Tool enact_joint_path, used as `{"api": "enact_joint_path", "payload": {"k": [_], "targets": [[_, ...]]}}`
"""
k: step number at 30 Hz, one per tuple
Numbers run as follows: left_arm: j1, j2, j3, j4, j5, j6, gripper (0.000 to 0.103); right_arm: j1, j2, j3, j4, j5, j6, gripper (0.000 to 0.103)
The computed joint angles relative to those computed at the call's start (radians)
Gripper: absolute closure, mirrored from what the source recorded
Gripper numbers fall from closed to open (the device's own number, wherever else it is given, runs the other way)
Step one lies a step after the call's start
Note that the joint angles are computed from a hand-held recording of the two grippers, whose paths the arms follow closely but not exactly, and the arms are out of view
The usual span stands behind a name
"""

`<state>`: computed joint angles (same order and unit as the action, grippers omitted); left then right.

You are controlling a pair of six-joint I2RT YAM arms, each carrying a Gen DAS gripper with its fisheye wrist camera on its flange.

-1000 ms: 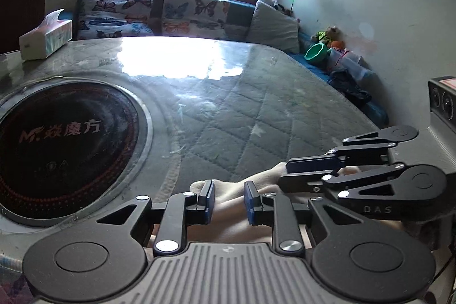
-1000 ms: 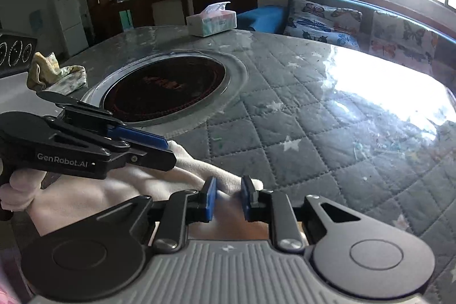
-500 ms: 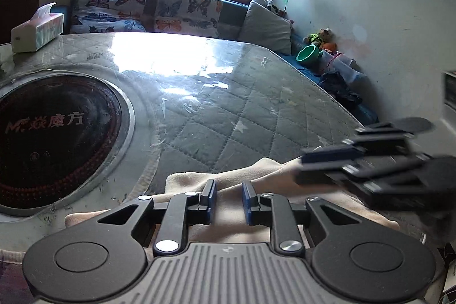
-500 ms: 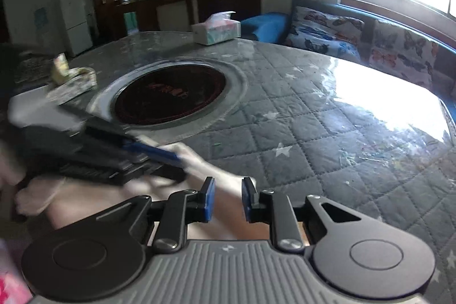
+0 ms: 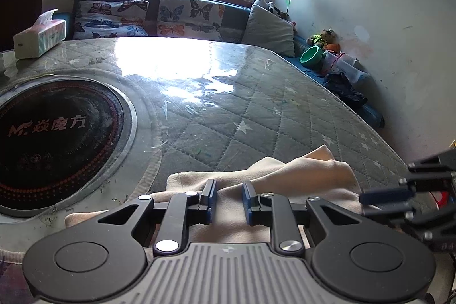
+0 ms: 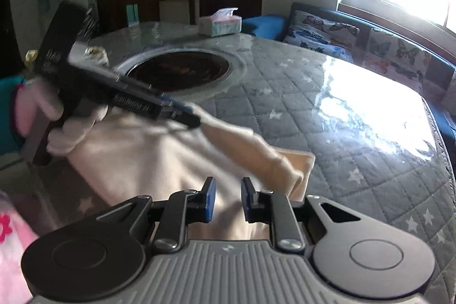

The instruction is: Fold clothes

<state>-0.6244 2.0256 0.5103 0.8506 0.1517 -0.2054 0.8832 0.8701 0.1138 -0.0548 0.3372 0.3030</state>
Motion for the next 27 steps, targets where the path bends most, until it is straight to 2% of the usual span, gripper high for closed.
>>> {"api": "enact_joint_path", "payload": {"k": [2,6,8,11,16,19,22,27], "targets": [[-0.006,-0.001,-0.003,0.003,-0.010,0.002,0.081,0.029,-0.002,-0.015,-0.017,0.018,0.032,0.086],[-0.011,-0.002,-0.007,0.008,-0.020,0.009,0.081,0.116,-0.142,-0.035,-0.136,0.114,0.124,0.085],[-0.013,-0.003,-0.008,0.010,-0.024,0.009,0.081,0.140,-0.177,-0.039,-0.166,0.125,0.141,0.085],[-0.016,-0.028,-0.025,0.008,-0.026,-0.001,0.081,0.133,-0.093,-0.038,-0.124,0.121,0.142,0.085],[-0.064,-0.143,-0.147,0.065,-0.041,0.052,0.081,0.120,-0.158,-0.004,-0.172,0.117,0.098,0.085],[-0.104,-0.180,-0.209,0.095,-0.015,0.092,0.083,0.082,-0.100,0.010,-0.087,0.083,0.021,0.085],[-0.138,-0.146,-0.219,0.116,-0.015,0.099,0.087,0.006,0.025,0.011,0.069,0.022,-0.055,0.085],[-0.138,-0.064,-0.231,0.168,-0.021,0.072,0.088,-0.079,0.255,0.016,0.271,-0.050,-0.085,0.085]]}}
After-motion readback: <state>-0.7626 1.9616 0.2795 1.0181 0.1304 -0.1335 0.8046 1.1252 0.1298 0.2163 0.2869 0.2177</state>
